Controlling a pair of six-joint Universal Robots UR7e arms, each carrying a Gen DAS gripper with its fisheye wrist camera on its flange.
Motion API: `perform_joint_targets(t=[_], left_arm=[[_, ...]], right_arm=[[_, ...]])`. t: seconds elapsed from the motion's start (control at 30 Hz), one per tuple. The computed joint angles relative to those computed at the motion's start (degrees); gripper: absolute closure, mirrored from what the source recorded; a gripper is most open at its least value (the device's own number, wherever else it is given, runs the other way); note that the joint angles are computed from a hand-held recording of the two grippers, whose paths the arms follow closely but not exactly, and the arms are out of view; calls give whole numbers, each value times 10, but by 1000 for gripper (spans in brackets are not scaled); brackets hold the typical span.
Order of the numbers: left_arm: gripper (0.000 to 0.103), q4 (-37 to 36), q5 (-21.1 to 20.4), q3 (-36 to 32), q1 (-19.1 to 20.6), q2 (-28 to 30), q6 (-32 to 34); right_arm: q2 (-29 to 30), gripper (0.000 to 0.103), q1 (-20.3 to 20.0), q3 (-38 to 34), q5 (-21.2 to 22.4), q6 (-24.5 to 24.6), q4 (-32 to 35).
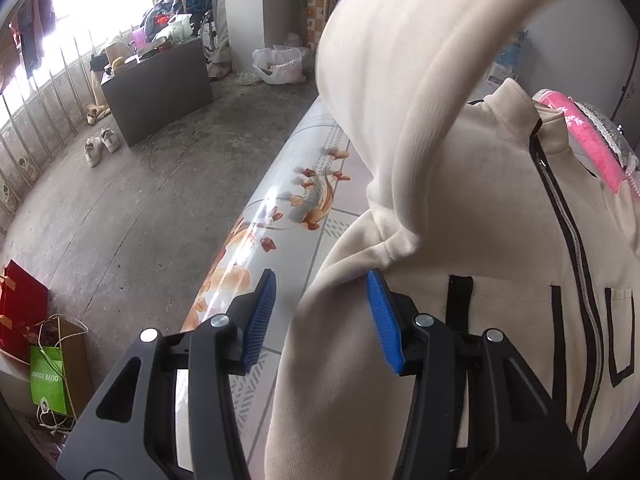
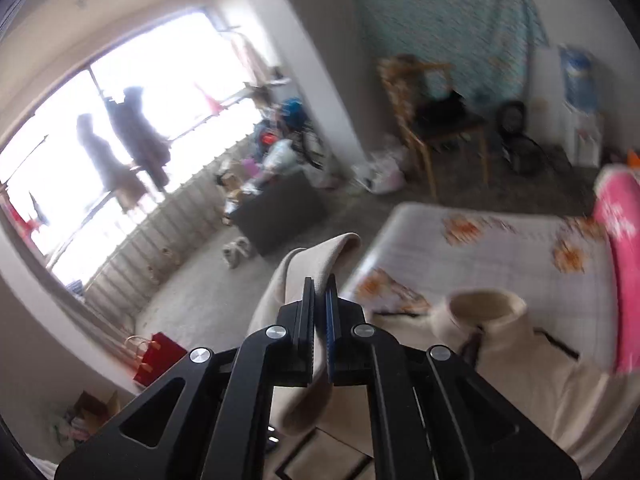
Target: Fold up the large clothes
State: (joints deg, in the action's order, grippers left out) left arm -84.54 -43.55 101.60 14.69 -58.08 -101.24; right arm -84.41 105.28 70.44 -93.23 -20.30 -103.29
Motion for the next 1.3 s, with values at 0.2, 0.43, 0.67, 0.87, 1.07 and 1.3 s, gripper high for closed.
perform_joint_targets(t=[0.2,0.43,0.67,0.87,1.07,1.3], left_arm=[[56,35,-7,-12,3,5,-23],[56,56,-12,-25,8,11,-31],[56,59,-15,-29,5,17,-32],[56,46,-13,-19,2,8,-19],[56,17,-10,-2,-3,-8,-10],[56,106,0,-31,-67,-43,-38]], right_arm=[[-40,98,-175,69,-83,5,-7],[-41,98,-212,66,-50,7,1],[-34,96,-191,80,-178,-7,-54],[-65,94,-198,124,-181,-63,-133],[-74,94,-180,173,-188,-129,-133],[-74,76,-160,227,-289,-157,-184]])
